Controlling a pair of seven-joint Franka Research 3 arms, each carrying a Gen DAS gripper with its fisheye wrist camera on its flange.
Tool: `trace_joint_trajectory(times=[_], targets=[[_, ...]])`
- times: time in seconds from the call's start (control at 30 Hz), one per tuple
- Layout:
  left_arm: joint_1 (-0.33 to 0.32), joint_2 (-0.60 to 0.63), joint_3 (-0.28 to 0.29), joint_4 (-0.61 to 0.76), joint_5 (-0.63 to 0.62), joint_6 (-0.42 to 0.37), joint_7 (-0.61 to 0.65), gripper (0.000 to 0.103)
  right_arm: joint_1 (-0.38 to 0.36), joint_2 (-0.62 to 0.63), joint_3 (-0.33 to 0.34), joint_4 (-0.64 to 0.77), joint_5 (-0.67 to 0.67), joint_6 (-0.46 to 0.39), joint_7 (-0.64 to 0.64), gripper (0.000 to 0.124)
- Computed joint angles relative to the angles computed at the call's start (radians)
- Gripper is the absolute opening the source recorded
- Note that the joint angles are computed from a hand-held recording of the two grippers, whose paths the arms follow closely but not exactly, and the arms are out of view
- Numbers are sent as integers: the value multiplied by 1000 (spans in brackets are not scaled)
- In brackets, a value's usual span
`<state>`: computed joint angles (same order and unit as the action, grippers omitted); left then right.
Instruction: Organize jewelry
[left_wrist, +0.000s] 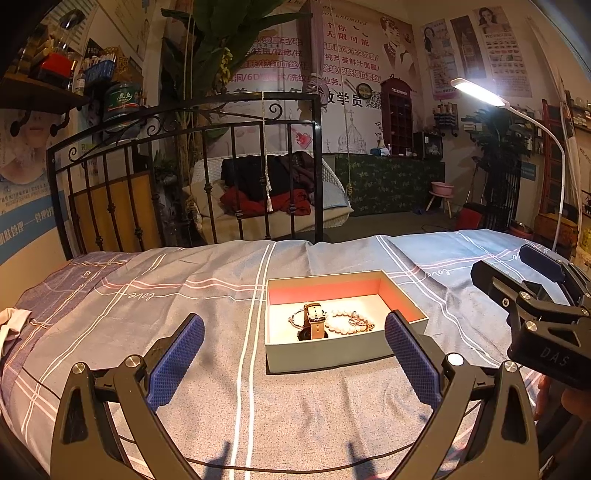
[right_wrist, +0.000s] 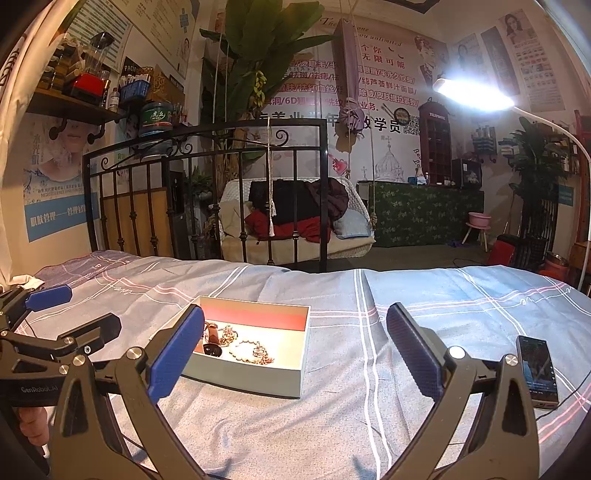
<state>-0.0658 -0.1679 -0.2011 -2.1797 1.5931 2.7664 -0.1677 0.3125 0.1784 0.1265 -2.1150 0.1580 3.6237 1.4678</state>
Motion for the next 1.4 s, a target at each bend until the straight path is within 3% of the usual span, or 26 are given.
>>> trace_joint_trajectory(times=[0.33,0.43,0.57,1.2,1.4], targets=[[-4,7,-2,4,-30,-14,31,96,-8,-2,4,-4,-16,0,14,97],[-3,7,-2,4,-29,-16,27,96,-47,-4,26,-5,-95,-18,86,97],[0,9,1,6,-38,-6,34,96,-44,-7,21,-11,-111,-18,97,97],[4,23,5,17,-61,7,63,96,-40,-4,15,-5,-114,-35,102,97],[3,17,2,18,-7,3,17,96,-40,2,16,4,-103,-49,96,97]])
